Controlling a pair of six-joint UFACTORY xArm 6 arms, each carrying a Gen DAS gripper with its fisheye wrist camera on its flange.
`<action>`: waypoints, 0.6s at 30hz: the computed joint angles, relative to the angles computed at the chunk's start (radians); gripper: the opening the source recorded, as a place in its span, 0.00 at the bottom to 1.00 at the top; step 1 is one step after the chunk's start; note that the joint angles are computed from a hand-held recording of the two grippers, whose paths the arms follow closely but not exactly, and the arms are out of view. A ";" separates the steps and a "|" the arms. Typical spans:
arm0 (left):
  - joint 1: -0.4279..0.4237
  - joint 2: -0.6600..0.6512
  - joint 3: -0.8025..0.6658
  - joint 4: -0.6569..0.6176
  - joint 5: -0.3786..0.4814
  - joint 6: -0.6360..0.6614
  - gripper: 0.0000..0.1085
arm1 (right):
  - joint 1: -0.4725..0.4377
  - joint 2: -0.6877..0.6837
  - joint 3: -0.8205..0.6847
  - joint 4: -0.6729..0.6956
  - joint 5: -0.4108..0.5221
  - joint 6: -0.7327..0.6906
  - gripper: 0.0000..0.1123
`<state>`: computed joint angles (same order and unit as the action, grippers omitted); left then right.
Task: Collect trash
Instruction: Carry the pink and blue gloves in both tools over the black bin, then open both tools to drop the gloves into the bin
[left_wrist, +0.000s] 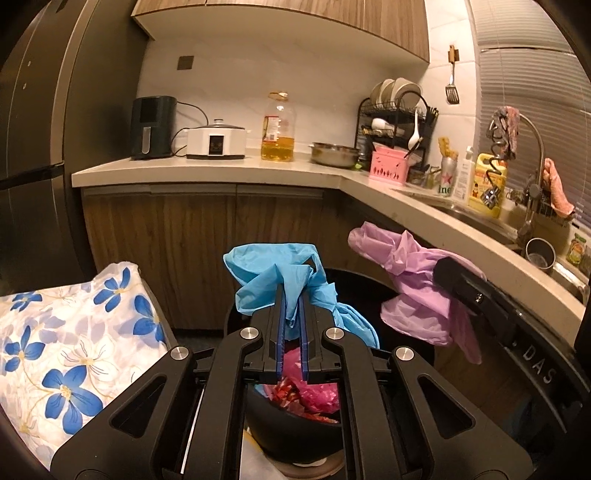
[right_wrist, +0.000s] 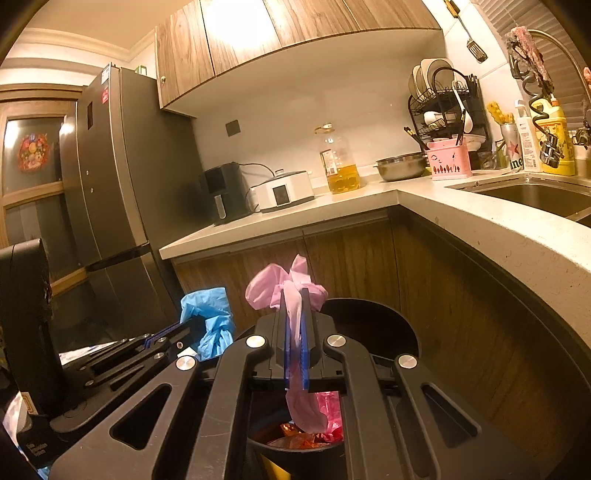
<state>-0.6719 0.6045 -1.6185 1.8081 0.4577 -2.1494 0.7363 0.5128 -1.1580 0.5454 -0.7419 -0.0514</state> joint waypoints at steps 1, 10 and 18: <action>0.002 0.002 0.000 -0.006 -0.002 0.001 0.08 | 0.001 0.002 -0.004 0.009 0.005 -0.007 0.07; 0.013 -0.008 0.023 -0.002 0.000 -0.028 0.44 | 0.005 0.006 -0.011 0.041 0.011 -0.023 0.26; 0.004 -0.104 0.162 -0.025 0.091 -0.071 0.70 | 0.038 -0.011 0.002 0.155 0.001 -0.097 0.54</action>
